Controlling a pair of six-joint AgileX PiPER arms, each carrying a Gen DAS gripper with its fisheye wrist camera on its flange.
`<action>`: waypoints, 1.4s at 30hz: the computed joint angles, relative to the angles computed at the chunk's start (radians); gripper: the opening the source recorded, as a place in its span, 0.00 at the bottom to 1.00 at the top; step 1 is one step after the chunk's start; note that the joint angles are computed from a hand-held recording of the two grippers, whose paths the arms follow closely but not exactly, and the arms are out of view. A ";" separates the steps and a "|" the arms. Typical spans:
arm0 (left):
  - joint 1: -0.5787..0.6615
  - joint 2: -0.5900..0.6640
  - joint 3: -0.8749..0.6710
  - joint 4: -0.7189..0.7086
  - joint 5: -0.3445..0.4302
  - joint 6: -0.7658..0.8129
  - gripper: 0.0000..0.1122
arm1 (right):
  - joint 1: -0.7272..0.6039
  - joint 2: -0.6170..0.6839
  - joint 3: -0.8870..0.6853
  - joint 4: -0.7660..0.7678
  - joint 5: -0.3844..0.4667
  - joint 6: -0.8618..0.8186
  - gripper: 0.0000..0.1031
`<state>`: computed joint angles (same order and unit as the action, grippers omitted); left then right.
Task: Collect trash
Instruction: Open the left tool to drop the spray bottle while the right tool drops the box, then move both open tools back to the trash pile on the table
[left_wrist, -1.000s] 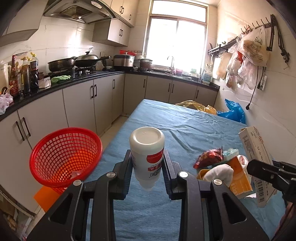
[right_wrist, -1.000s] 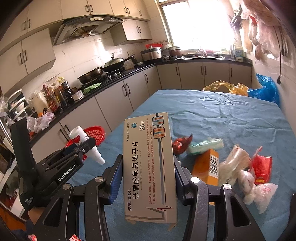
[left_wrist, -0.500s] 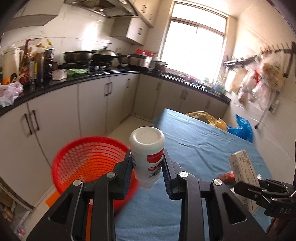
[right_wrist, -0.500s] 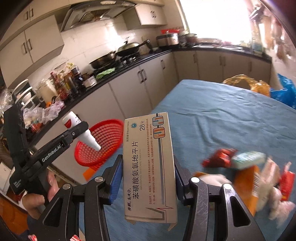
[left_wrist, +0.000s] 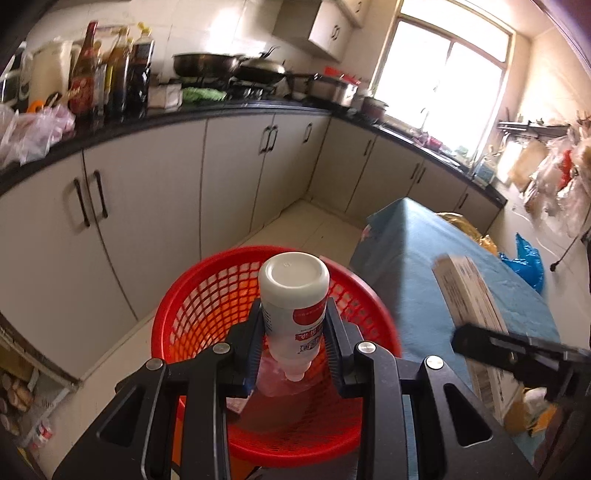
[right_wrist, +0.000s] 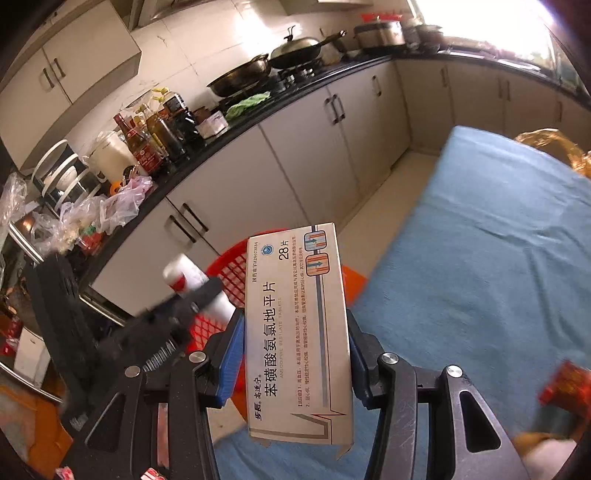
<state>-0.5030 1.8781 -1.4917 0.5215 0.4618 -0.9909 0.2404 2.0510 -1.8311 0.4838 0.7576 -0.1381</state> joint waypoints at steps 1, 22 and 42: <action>0.003 0.005 -0.001 -0.007 0.000 0.004 0.26 | 0.005 0.029 -0.041 -0.003 0.012 0.013 0.52; -0.107 -0.094 0.088 0.114 -0.022 -0.145 0.51 | -0.093 -0.278 0.390 0.136 -0.173 -0.174 0.58; -0.445 0.099 -0.235 0.028 0.136 0.073 0.60 | -0.879 -0.816 1.046 0.670 0.030 -0.898 0.58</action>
<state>-0.9484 1.9775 -1.7269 0.5499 0.5978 -0.9175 -0.6390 1.2354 -0.7847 1.1533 0.7880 -1.0357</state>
